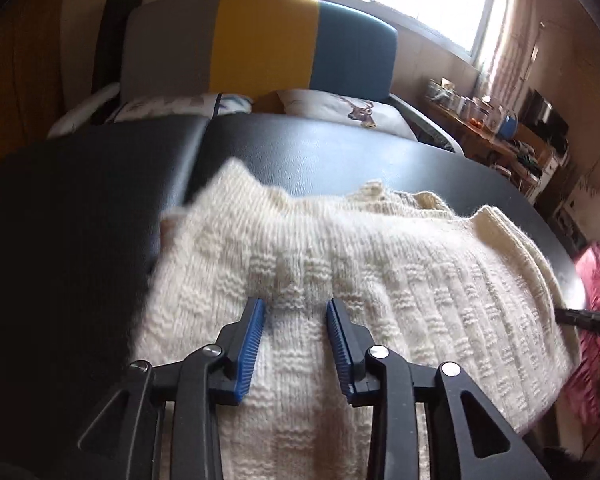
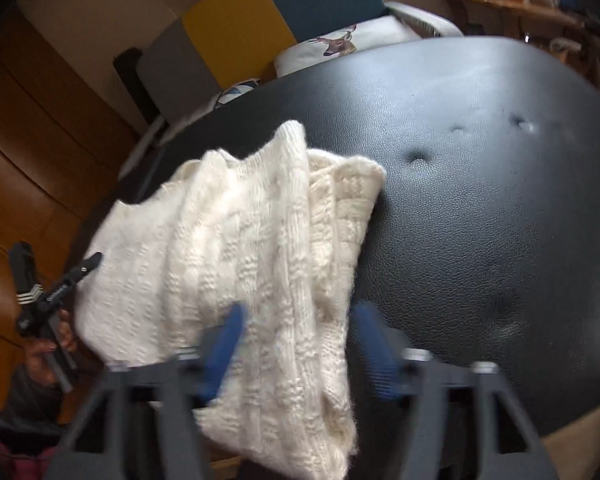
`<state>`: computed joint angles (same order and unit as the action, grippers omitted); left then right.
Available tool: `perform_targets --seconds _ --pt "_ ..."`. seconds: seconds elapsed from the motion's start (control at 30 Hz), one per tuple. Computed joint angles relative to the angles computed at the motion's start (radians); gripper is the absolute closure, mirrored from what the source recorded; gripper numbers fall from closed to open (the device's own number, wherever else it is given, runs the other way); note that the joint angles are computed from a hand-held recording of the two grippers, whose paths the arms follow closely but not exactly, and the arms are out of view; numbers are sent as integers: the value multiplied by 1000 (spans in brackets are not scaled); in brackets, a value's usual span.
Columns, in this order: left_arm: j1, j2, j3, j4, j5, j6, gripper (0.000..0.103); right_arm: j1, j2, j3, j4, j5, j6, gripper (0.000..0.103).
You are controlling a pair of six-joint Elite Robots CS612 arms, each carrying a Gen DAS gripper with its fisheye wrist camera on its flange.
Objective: Fold clothes
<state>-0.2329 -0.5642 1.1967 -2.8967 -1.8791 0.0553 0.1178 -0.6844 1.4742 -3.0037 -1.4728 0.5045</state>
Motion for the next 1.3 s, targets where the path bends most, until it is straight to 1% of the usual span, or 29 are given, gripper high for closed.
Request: perform_targets --seconds 0.07,0.13,0.17,0.2,0.23,0.27,0.3,0.33,0.37,0.4,0.43,0.47,0.5,0.57,0.6,0.67,0.7,0.8,0.83,0.87,0.9,0.97,1.0,1.07,1.1,1.17,1.2,1.23,1.3 --pt "3 -5 18 -10 -11 -8 70 31 -1 -32 89 -120 -81 95" --pt "3 -11 32 -16 -13 -13 70 55 -3 -50 170 -244 -132 95" --pt "1 -14 40 -20 -5 -19 70 58 -2 -47 192 -272 -123 94" --pt "-2 -17 45 -21 8 -17 70 51 -3 -28 172 -260 -82 94" --pt "-4 -21 45 -9 19 -14 70 42 -6 -4 129 -239 -34 84" --pt "-6 -25 41 11 28 -12 70 38 -10 7 116 -237 -9 72" --pt "-9 -30 36 32 38 -11 70 38 -13 9 122 -249 -2 64" --pt "-10 -35 33 46 40 -13 70 38 -16 12 128 -261 4 51" --pt "-10 -38 28 47 33 -11 70 35 -19 15 125 -255 8 48" --pt "-10 -38 22 41 23 -3 70 30 -23 19 110 -238 14 48" --pt "-11 -38 19 29 10 7 70 29 -26 18 95 -241 20 48" --pt "-12 -37 17 13 -5 20 69 32 -27 15 69 -261 18 48" --pt "-14 -35 13 4 -11 38 69 36 -24 5 41 -271 2 48" --pt "-21 -28 -2 1 -6 75 69 40 -12 -29 -3 -266 -46 47" --pt "-23 -23 -11 5 -3 82 69 45 0 -57 -3 -271 -77 47" --pt "-26 -14 -30 13 4 96 69 59 39 -143 73 -321 -133 47" --pt "-25 -9 -37 23 10 89 69 66 61 -190 117 -349 -157 47" --pt "-18 9 -56 71 32 30 68 67 122 -312 266 -394 -163 48" --pt "-15 15 -64 88 39 10 68 64 140 -347 330 -405 -160 57" --pt "-14 17 -62 86 43 -3 67 63 148 -366 381 -407 -153 90" --pt "-15 16 -53 66 43 -10 67 65 149 -370 406 -429 -150 94" --pt "-16 14 -35 26 44 -24 67 70 156 -376 437 -520 -149 94" --pt "-16 13 -26 6 45 -32 67 65 152 -365 431 -523 -124 94" --pt "-18 12 -16 -18 47 -42 65 43 133 -317 366 -447 -57 94" --pt "-16 12 -25 0 34 -42 64 38 129 -306 349 -429 -45 93" --pt "-5 13 -52 55 -19 -44 63 37 127 -305 340 -426 -54 77" --pt "6 14 -62 71 -57 -58 63 38 125 -302 333 -428 -51 73" --pt "20 14 -69 75 -106 -83 63 38 122 -299 326 -429 -48 68" --pt "49 11 -63 26 -153 -136 63 42 109 -277 269 -433 -37 62"
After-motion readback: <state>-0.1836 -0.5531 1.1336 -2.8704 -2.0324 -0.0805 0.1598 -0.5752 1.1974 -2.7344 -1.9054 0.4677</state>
